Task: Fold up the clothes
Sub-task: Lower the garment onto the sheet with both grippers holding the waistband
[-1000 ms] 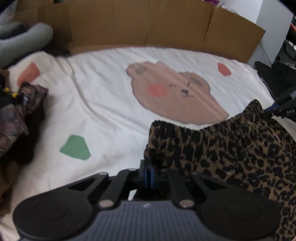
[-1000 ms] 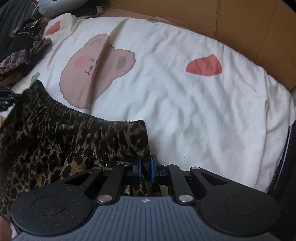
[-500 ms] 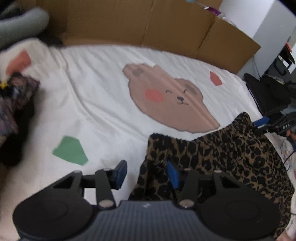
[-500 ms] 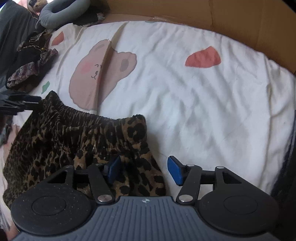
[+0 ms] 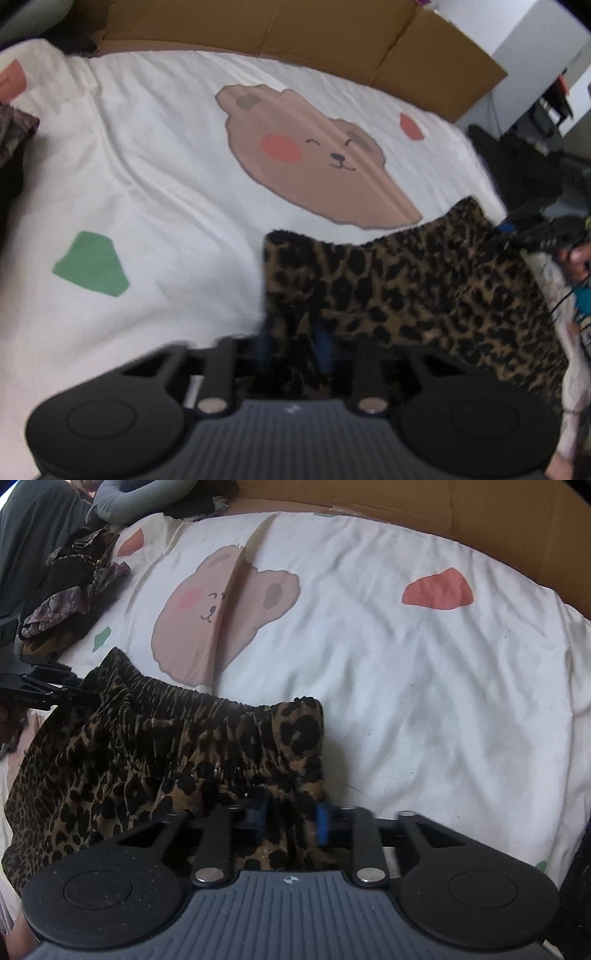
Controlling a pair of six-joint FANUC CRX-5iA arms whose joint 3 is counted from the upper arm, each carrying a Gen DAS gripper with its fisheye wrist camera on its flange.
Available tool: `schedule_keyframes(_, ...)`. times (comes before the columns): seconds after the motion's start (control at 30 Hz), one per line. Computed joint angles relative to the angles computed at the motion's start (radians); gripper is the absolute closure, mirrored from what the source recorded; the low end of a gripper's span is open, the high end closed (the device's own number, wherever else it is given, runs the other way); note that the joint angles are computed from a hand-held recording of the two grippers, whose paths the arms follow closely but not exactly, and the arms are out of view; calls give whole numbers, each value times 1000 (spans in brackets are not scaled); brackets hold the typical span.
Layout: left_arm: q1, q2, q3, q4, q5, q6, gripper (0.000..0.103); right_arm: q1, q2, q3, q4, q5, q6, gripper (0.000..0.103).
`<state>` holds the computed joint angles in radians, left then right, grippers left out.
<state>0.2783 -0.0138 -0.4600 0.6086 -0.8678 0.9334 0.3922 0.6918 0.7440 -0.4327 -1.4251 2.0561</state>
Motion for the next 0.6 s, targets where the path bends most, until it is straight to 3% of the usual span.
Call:
schedule_keyframes(0.07,4,-6,13,-31,4,15,101,7,-6,-7,19,14,-22,92)
schedule_keyframes(0.23,4,-15,44,-70,0,15,101,28,-29,-28,71,53,-60,100)
schedule_keyframes(0.6,-12,-53,76,-154,47,54,101,33,-52,-15,68,121,-89,102)
